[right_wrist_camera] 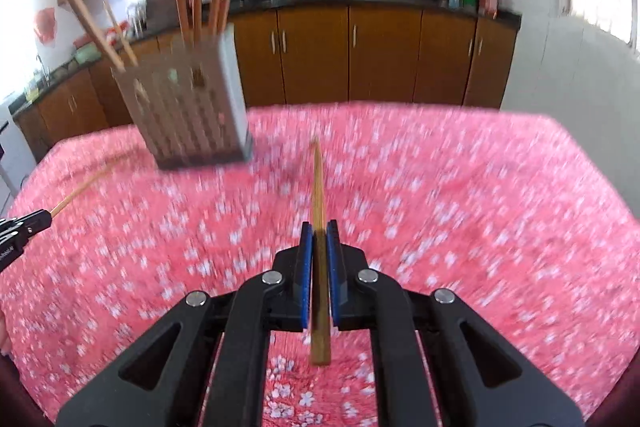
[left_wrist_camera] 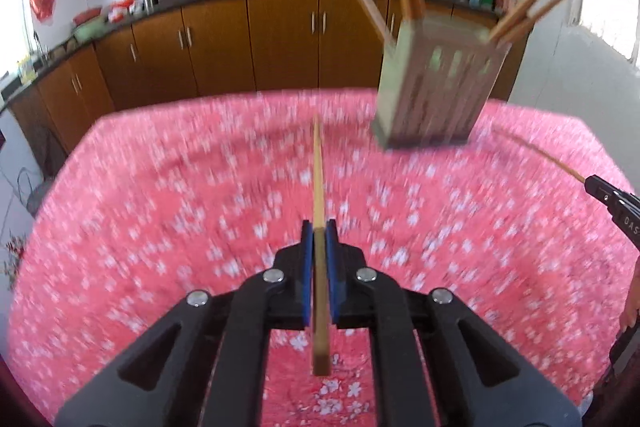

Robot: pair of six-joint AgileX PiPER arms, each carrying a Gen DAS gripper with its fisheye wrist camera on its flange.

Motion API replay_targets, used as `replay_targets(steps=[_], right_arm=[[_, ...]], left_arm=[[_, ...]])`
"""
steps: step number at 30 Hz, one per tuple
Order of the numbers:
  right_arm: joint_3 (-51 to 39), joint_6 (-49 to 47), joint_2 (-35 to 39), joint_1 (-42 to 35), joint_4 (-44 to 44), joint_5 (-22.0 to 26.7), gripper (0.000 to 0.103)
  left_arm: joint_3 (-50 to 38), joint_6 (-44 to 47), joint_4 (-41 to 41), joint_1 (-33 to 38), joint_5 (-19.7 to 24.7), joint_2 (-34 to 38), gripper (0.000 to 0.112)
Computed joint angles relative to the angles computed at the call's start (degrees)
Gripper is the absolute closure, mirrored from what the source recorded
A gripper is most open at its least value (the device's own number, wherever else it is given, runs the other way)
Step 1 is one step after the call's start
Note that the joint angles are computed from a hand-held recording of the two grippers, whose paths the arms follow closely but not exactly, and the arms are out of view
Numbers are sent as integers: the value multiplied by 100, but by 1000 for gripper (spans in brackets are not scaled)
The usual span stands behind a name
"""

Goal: Organize utensils
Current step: 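Lift both chopsticks and carry them above the utensil holder, then lower the chopsticks into the holder and open both tools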

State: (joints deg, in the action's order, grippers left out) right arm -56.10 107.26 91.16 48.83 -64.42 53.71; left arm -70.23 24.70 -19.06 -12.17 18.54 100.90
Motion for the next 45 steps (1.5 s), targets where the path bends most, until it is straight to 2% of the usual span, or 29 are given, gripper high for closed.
replay_targets(steps=[4,8,15,19,28,35,39,45], right_arm=[[-151,87,-286,251,-336,518,95],[-214,11,-586,288,-585,718,95],[-177,52,-972,332,-842,781,95],[-241,33,-1032,373,-967,786,95],[-260,61,-1211,331,-1129,420,95],[-865,-279,-1285,453,-1545,180,95],[-1311,-509,-1158,387,-1786,38,95],[-1876,-564,-875,-50,-2179,-397,95]], left_arm=[[-92,645,-761,58,26,-430,104],[-444,1169,-1499,211,287,-625,104],[-860,1463,-1991,350,692,-746,104],[-821,1666,-2156,305,564,-887,104],[-885,2031,-2708,358,706,-890,104],[-1426,2037,-3051,190,783,-903,104],[-2052,1665,-2967,12,704,-732,104],[-3244,564,-2122,-376,345,-186,104]])
